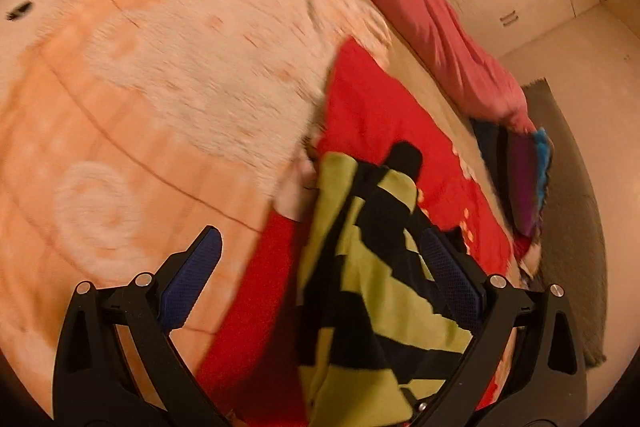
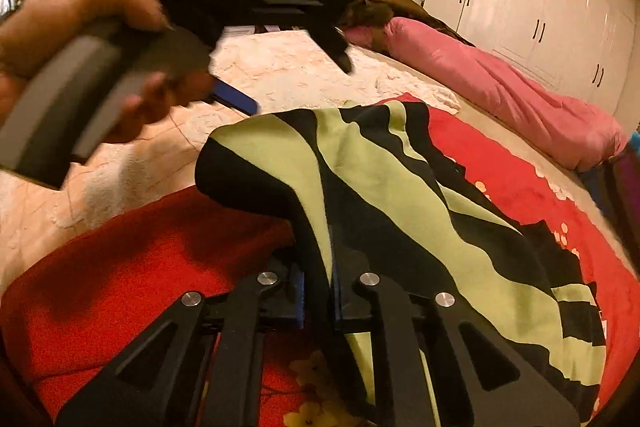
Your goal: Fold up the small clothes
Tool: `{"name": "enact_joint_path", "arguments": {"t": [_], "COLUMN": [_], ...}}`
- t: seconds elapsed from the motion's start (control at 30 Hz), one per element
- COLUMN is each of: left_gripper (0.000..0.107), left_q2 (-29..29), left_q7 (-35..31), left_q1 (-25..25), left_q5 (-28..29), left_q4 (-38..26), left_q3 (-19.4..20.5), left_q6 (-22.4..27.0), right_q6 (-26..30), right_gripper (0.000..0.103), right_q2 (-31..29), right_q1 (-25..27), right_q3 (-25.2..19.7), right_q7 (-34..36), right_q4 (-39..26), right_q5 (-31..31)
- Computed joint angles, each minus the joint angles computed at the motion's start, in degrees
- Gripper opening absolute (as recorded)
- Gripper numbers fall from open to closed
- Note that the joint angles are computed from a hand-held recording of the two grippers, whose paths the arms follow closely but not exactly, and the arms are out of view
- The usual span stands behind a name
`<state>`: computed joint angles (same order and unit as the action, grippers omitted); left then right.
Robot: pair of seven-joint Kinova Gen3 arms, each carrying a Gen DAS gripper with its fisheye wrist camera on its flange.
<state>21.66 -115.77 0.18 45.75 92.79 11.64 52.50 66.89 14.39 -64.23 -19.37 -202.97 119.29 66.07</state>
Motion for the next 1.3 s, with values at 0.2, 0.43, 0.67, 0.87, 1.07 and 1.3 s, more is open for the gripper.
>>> {"name": "enact_joint_path", "arguments": {"t": [0.2, 0.43, 0.67, 0.87, 1.07, 1.3], "left_gripper": [0.093, 0.049, 0.014, 0.011, 0.011, 0.011], "left_q2": [2.1, 3.1, -1.2, -4.8, -8.9, -11.2], "left_q7": [2.9, 3.8, 3.1, 4.0, 8.7, 18.3], "left_q1": [3.2, 4.6, 5.8, 7.2, 12.2, 20.3], "left_q5": [-3.3, -3.6, -3.4, -2.5, -4.4, -11.5], "left_q4": [-2.0, -1.3, 2.2, 2.6, 2.1, 0.6], "left_q3": [0.6, 1.9, 2.6, 2.2, 2.2, 3.3], "left_q6": [-0.8, -2.2, -6.4, -6.0, -6.3, -7.8], "right_q6": [-1.2, -1.7, -2.1, 1.9, 8.6, 19.4], "right_gripper": [0.008, 0.008, 0.007, 0.006, 0.006, 0.003], "right_q2": [-1.1, -1.2, -3.7, -7.3, -11.6, -15.3], "right_q1": [0.4, 0.7, 1.1, -0.3, -2.4, -6.9], "right_q3": [-0.4, -0.5, -1.2, -3.9, -8.5, -15.5], "right_q7": [-1.2, -3.3, -5.5, -9.0, -13.4, -20.0], "right_q4": [0.8, 1.1, 2.3, 4.2, 6.2, 8.3], "right_q5": [0.3, 0.7, 0.5, -1.0, -5.2, -13.3]}}
